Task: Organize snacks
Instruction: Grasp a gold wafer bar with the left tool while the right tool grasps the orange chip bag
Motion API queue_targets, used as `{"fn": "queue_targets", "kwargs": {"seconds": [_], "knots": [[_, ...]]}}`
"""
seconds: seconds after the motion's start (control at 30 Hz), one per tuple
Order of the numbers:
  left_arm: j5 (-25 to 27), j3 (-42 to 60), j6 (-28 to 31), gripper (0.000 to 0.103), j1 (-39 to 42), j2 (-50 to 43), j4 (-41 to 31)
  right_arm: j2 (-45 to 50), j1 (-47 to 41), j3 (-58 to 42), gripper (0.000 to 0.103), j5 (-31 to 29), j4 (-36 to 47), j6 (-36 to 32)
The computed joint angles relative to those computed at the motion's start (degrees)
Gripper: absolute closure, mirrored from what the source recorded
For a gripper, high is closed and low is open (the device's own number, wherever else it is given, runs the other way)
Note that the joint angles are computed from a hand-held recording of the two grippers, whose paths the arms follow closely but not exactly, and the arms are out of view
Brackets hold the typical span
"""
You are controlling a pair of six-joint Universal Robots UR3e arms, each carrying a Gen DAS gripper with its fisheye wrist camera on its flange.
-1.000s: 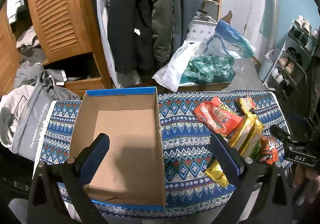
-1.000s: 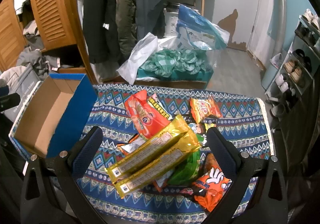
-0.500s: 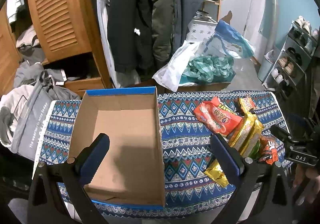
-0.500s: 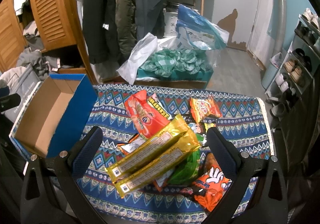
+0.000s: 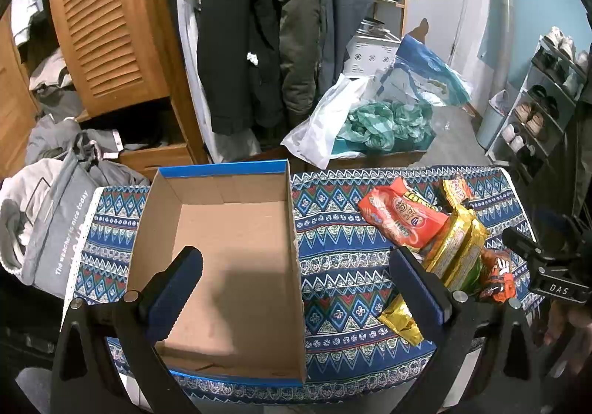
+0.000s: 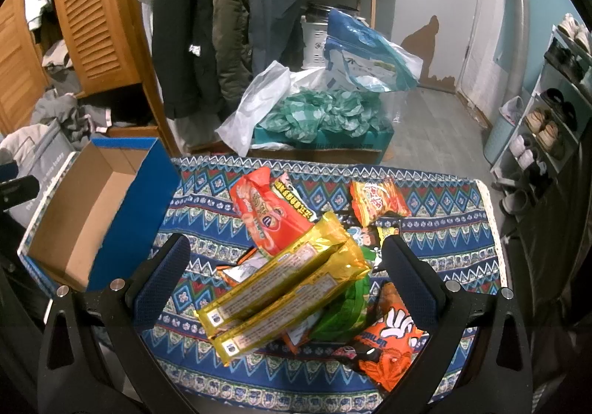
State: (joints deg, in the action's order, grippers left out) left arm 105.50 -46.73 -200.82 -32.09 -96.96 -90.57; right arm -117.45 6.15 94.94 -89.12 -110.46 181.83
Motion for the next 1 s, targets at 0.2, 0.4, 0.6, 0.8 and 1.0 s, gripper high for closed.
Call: {"fn": "queue_targets", "kwargs": {"seconds": [0.2, 0.4, 0.6, 0.8, 1.0], "knots": [[-0.51, -0.04, 0.05, 0.001, 0.27, -0.17, -0.42, 0.07, -0.16, -0.16, 0.002, 0.11, 0.07, -0.17], [-0.22, -1.12, 0.05, 0.001, 0.2, -0.32, -0.19, -0.82, -1.02, 0.24, 0.002, 0.14, 0.55, -0.55], [-1.03, -1.12, 1.13, 0.001, -0.7, -2.43, -0.02, -3.49, -6.18, 1.22, 0.002, 0.39, 3.74, -2.51], [-3.61, 4.09, 3.17, 0.001, -2.37, -7.66, -2.41, -7.11, -14.58, 2.29, 0.002, 2.22, 8.71, -6.11], [-4.78, 13.56, 5.0, 0.001, -3.89, -14.05, -5.29, -10.13, -24.33, 3.34, 0.002, 4.9, 13.55, -10.6]]}}
